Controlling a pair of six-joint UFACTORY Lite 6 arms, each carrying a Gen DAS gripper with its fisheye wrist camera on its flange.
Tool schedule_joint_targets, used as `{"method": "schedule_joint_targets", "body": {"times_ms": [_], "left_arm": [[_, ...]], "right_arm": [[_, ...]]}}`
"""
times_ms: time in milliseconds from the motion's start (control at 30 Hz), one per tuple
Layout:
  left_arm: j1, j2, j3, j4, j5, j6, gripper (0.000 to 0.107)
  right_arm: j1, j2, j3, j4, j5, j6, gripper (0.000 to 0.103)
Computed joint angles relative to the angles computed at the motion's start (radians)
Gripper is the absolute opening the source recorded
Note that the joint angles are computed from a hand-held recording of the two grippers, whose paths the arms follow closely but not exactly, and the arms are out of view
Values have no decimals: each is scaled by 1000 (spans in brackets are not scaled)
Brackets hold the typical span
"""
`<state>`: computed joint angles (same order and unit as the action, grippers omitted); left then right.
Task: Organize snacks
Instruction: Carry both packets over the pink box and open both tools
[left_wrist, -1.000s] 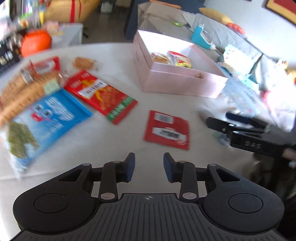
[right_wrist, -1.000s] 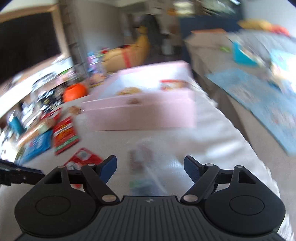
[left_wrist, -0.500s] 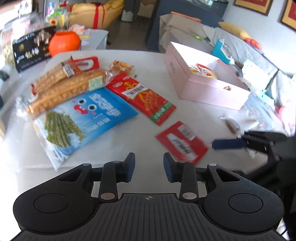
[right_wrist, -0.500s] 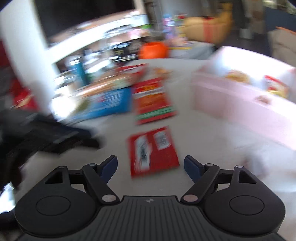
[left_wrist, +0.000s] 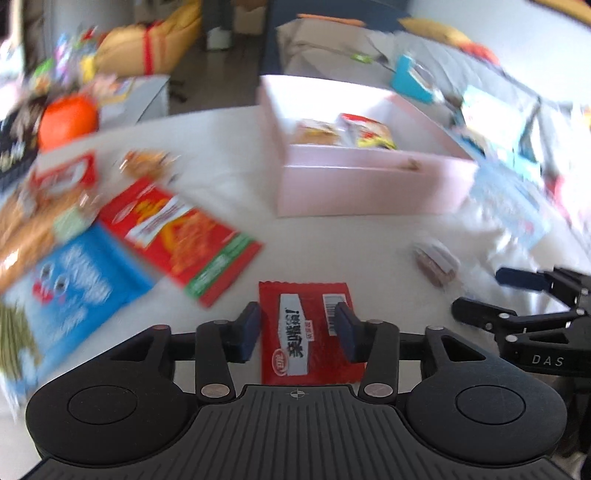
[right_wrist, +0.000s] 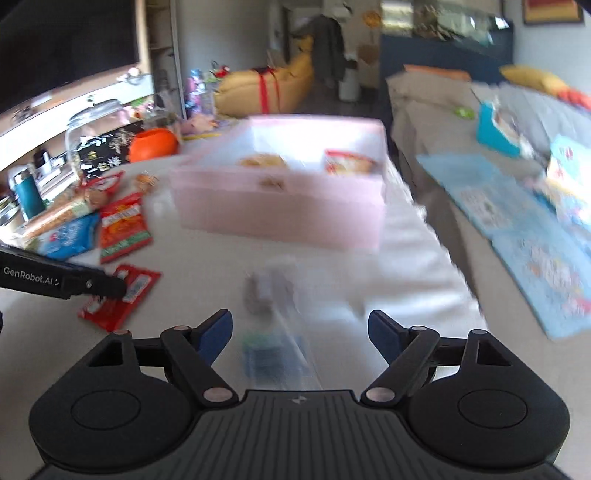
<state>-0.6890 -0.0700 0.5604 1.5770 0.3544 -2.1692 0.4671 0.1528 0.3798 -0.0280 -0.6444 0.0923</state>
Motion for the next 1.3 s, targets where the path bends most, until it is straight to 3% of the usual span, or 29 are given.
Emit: {"method": "schedule_joint_targets", "body": {"times_ms": [67,133,333,467,767,867,933,967,1000,1100,1233,1300], "left_arm": [[-44,46,44,-52,50,74,52],[-49,65,59,-64,47,97,63],[-75,90,65,-41,68,103,65],[-72,37,10,0,54,90,64],[-178,-198,-195,-91,100,97,64],[-184,-240,-227,-94,96,86,64],[-182,-260,-243,-91,90,79,64],[-182,-265,-246,-92,89,81,64],[-185,-268,-248,-95,90,84,64],[-190,-281,-252,-99,87,85,63],[-172,-376,-266,-54,62,72,62],[-163,-428,-249,-72,79,126,62]], "right_arm": [[1,34,-8,5,-49,2,83],[3,33,-7,6,-47,-2,86],[-9,20,-13,-42,-23,23,93],[-1,34,7,-62,4,7,103],[-6,33,74,-140,126,12,103],[15,73,143,-90,164,25,102],[50,88,174,16,175,-18,87],[69,82,182,64,189,-55,65],[80,64,184,70,211,-67,35],[80,-38,155,-58,277,44,35],[79,-231,62,-18,307,-3,35],[33,-344,33,-156,334,129,35]]}}
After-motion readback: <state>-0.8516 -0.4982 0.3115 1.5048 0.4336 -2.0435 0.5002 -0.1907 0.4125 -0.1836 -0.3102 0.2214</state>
